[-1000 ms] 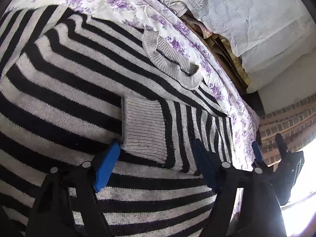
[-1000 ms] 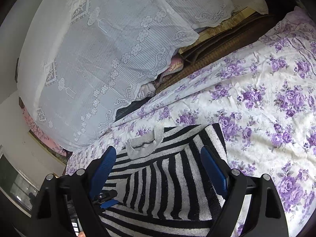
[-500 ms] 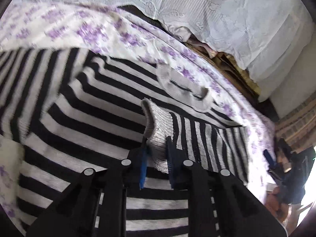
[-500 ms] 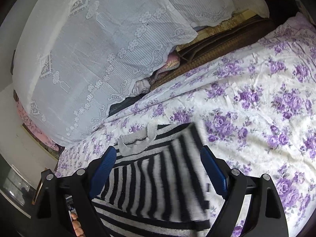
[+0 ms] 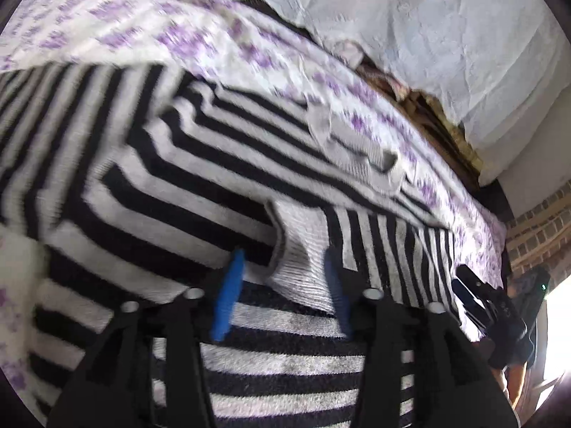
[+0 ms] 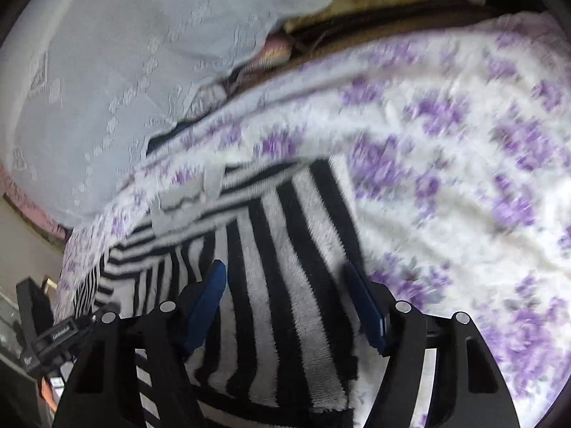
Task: Fold small clothes
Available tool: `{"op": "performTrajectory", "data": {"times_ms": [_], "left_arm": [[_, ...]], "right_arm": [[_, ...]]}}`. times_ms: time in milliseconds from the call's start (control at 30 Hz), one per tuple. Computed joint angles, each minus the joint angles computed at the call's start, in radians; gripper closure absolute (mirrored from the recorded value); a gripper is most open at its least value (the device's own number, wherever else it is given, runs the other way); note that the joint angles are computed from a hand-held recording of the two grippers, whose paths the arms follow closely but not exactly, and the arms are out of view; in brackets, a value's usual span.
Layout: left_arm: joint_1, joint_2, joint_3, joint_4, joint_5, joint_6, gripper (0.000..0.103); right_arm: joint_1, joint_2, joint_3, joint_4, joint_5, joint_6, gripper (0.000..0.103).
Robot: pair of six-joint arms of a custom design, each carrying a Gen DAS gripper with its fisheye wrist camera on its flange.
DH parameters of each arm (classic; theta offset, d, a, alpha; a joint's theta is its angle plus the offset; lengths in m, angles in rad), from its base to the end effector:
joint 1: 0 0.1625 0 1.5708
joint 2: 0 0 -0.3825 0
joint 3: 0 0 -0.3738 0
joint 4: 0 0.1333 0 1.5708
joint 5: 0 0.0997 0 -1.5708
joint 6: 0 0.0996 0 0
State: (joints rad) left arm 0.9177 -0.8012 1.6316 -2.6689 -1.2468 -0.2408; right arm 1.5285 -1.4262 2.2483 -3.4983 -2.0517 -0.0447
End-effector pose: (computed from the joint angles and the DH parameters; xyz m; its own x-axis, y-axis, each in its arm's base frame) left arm -0.2575 -0.6081 0.0966 -0.9206 0.3118 -0.2351 0.3773 0.8652 -0.3301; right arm 0.0688 -0.4365 0.3166 -0.8683 0.4300 0.2473 -0.0198 0.4681 -0.8835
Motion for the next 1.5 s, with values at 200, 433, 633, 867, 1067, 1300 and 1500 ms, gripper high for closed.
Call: {"op": "performTrajectory", "data": {"times_ms": [200, 433, 633, 867, 1067, 1300, 1500], "left_arm": [[-0.024, 0.016, -0.022, 0.053, 0.075, 0.042, 0.034], [-0.062, 0.015, -0.006, 0.078, 0.151, 0.087, 0.034], [-0.003, -0.120, 0.018, 0.060, 0.139, 0.025, 0.027], [0.153, -0.233, 0.019, 0.099, 0.161, -0.114, 0.026], [0.291, -0.190, -0.062, 0.001, -0.080, -0.205, 0.025], [0.302, -0.103, -0.182, 0.005, -0.051, -0.163, 0.039], [0.356, -0.113, -0.203, 0.018, -0.108, -0.177, 0.088]], "right_arm": [[0.036, 0.019, -0.014, 0.045, 0.035, -0.071, 0.032], [0.019, 0.048, -0.020, 0.051, 0.035, -0.066, 0.031], [-0.003, -0.002, 0.022, 0.005, 0.094, 0.011, 0.027], [-0.055, -0.051, 0.089, -0.064, 0.220, 0.100, 0.022], [-0.082, -0.055, 0.157, -0.159, 0.302, 0.110, 0.004], [-0.074, 0.025, 0.145, -0.237, 0.256, 0.061, 0.003], [-0.089, 0.035, 0.147, -0.257, 0.280, 0.056, 0.003]]}}
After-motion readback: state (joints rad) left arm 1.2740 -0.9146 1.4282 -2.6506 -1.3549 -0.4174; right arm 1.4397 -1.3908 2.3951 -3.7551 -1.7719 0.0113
